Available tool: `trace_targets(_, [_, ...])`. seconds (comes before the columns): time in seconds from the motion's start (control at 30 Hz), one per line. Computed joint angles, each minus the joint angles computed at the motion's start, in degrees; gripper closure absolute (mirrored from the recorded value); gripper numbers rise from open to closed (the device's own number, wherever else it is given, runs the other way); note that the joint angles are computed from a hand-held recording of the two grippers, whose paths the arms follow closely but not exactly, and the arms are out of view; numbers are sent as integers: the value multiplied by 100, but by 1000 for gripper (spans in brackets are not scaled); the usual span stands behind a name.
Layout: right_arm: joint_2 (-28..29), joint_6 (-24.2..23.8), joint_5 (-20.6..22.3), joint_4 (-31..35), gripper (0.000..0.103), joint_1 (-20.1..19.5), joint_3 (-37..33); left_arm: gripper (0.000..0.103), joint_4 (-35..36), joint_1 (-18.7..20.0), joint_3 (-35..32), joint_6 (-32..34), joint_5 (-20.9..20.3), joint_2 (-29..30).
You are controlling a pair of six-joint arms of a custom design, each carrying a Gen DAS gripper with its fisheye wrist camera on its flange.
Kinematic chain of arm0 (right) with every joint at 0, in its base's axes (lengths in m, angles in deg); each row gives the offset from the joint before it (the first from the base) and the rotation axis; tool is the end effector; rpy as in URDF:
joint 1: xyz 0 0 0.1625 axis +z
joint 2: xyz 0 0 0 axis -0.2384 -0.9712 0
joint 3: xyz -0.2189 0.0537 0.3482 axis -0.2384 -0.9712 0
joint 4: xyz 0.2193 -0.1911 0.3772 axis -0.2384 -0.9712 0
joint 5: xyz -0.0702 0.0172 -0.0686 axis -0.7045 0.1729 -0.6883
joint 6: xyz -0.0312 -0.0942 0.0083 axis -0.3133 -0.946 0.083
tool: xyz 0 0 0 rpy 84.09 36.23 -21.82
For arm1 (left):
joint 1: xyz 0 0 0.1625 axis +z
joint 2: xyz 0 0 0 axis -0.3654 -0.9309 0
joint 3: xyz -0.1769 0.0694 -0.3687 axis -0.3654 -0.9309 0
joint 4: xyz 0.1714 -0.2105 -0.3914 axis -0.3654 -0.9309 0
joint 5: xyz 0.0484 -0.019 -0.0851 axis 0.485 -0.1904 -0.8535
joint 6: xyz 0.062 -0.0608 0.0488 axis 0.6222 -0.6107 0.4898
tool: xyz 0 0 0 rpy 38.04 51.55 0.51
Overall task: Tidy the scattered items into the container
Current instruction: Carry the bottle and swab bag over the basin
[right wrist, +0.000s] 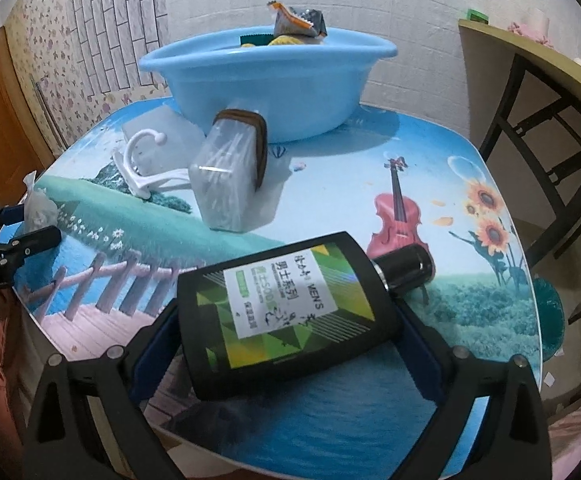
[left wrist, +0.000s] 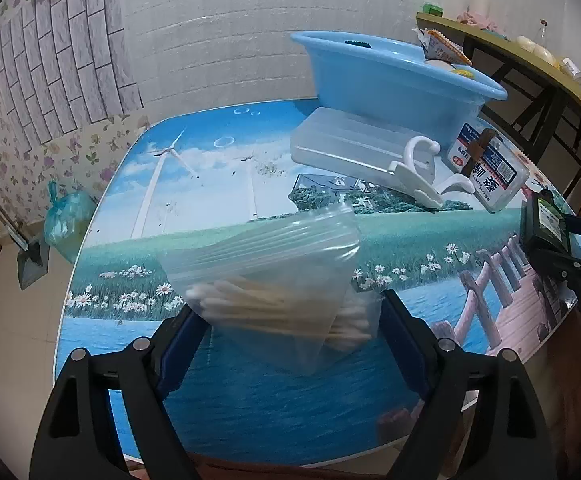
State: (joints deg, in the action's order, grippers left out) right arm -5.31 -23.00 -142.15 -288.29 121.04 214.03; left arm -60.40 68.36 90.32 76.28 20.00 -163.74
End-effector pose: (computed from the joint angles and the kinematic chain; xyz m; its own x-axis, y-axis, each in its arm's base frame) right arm 0.1660 -0.3246 0.0773 -0.7184 0.0147 0.6955 -0.4127 0.7958 -0.4431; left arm -0.0896 -0.3848 0.1781 -0.6475 0.4301 -0.6292 0.6736 0.7090 -0.2086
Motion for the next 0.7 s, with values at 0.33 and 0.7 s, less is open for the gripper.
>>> trace_targets(0.33, [-123,-79,306,-197,4,-52,107,34,41,-117,-25,-71,16,-114])
trace_targets(0.7, [-464,-117,439,-288,5,422,-9,34,62,-372,-332,-321,-135,-166])
